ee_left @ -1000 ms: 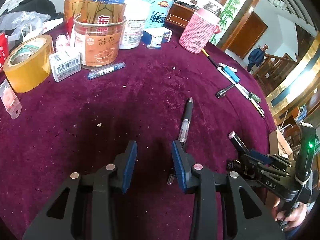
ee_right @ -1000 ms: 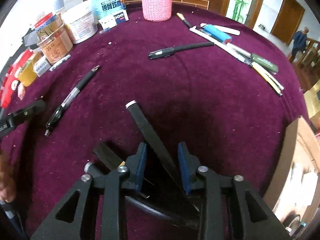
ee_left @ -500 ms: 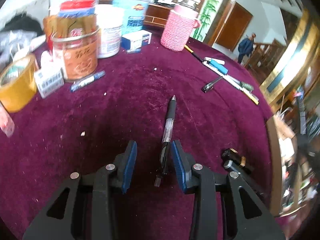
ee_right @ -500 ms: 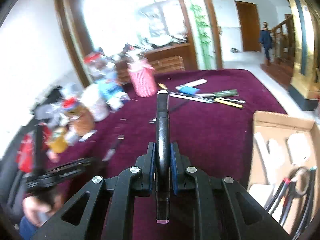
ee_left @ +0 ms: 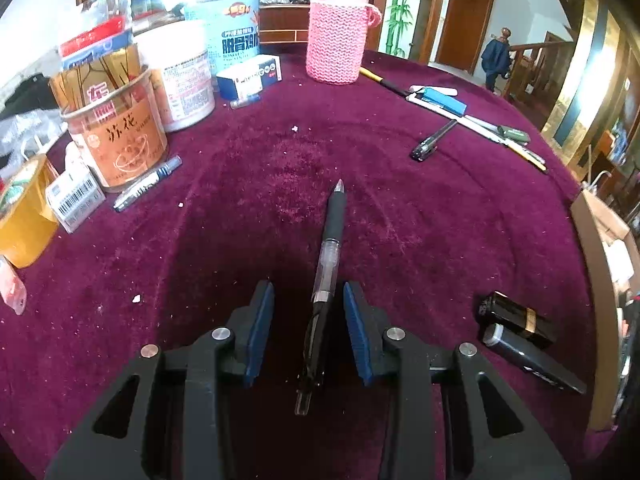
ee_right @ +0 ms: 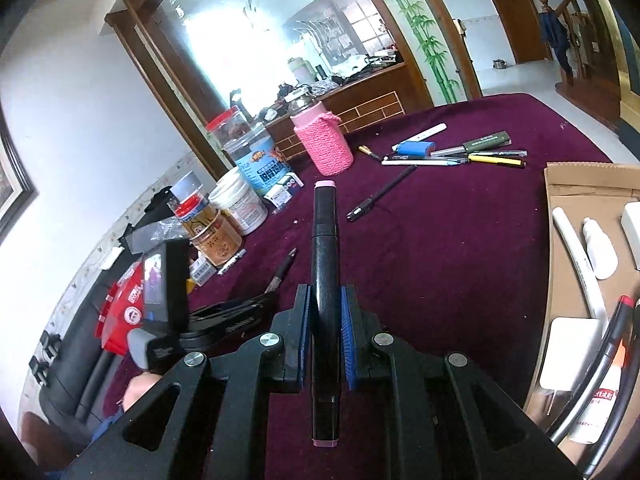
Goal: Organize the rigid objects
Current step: 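Lift the pen and pink-capped marker up from the table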
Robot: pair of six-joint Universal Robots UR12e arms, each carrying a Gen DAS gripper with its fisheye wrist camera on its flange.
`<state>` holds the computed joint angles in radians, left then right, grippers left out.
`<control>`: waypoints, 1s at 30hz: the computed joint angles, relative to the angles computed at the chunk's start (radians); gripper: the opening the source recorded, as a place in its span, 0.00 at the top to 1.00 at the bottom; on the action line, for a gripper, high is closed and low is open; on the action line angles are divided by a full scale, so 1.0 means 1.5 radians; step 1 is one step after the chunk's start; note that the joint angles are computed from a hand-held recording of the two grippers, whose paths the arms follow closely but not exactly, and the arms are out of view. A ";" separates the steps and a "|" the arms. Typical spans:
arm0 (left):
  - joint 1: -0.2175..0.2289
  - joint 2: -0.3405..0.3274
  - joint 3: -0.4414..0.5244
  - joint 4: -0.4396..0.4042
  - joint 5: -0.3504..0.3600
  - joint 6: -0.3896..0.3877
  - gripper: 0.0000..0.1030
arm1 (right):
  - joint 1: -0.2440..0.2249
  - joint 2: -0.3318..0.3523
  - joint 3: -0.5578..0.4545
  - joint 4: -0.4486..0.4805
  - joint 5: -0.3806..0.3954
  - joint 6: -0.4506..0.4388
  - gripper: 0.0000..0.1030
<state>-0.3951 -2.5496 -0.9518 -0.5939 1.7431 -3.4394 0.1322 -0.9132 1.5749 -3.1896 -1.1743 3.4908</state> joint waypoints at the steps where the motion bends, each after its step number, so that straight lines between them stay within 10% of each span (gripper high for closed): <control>1: -0.002 -0.002 0.001 0.005 0.006 0.010 0.82 | -0.001 -0.001 0.003 -0.005 0.001 0.001 0.88; 30: -0.013 0.039 -0.074 0.172 -0.099 0.055 0.92 | 0.000 0.005 -0.006 0.030 -0.045 0.014 0.88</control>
<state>-0.4144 -2.4906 -1.0627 -0.3362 1.5951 -3.3575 0.1327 -0.9056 1.5653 -3.1449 -1.2416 3.5112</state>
